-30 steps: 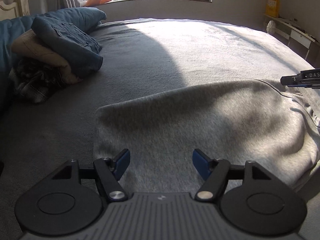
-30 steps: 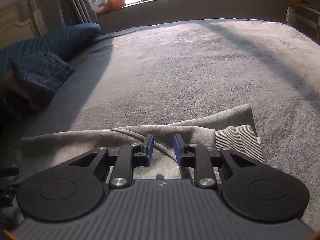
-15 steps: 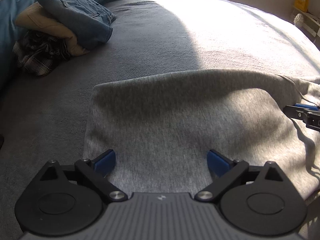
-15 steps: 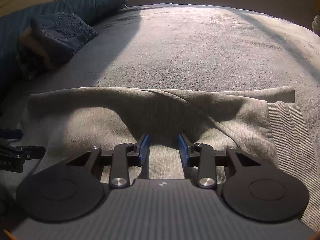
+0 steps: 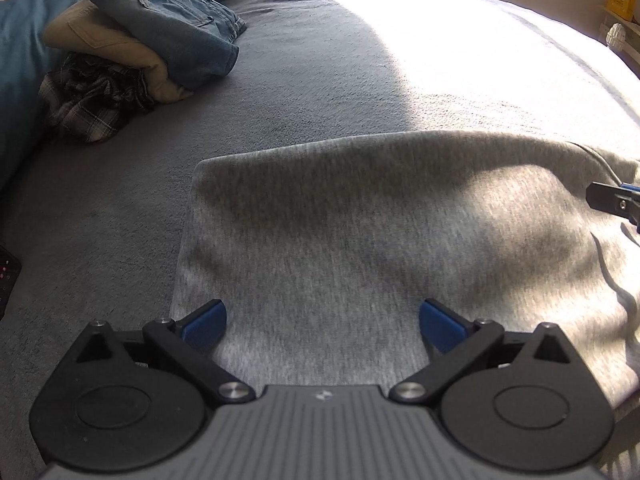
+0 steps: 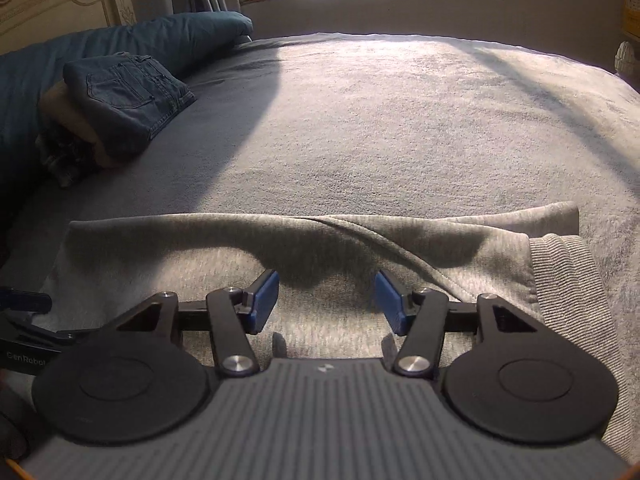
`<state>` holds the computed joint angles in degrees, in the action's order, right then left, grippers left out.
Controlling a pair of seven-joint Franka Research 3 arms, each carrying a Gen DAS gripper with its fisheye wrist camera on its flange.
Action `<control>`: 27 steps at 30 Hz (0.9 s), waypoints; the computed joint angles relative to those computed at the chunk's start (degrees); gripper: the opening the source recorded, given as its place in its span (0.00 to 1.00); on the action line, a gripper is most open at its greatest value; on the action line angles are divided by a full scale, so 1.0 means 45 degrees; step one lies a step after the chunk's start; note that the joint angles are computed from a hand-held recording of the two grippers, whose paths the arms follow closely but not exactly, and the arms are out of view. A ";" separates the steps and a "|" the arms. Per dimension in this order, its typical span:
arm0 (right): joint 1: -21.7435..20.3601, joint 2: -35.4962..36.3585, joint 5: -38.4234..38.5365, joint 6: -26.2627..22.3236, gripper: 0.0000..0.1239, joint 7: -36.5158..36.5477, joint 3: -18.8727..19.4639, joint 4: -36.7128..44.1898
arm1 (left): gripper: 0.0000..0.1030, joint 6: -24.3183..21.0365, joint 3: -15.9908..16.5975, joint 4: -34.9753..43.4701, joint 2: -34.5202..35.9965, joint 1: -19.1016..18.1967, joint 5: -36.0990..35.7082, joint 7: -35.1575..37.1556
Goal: Fold clothes
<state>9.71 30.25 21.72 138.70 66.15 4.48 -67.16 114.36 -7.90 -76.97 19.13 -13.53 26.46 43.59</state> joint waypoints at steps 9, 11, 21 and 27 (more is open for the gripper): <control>0.0117 0.0075 -0.0414 -0.0293 0.53 0.0116 -0.0128 -0.0129 | 1.00 -0.0418 0.0047 0.0331 0.0185 -0.0199 0.0243 -0.0131; 0.0118 0.0069 -0.0409 -0.0322 0.54 0.0142 -0.0125 -0.0131 | 1.00 -0.0408 0.0050 0.0264 0.0144 -0.0205 0.0304 -0.0119; 0.0246 -0.0055 -0.0582 -0.0549 0.73 -0.0330 -0.0097 -0.0333 | 1.00 -0.0476 0.0025 0.0154 0.0059 -0.0205 0.0365 -0.0153; 0.0291 -0.0101 -0.0603 -0.0523 0.73 -0.0298 -0.0129 -0.0398 | 1.00 -0.0401 0.0004 -0.0051 -0.0069 -0.0152 0.0361 -0.0109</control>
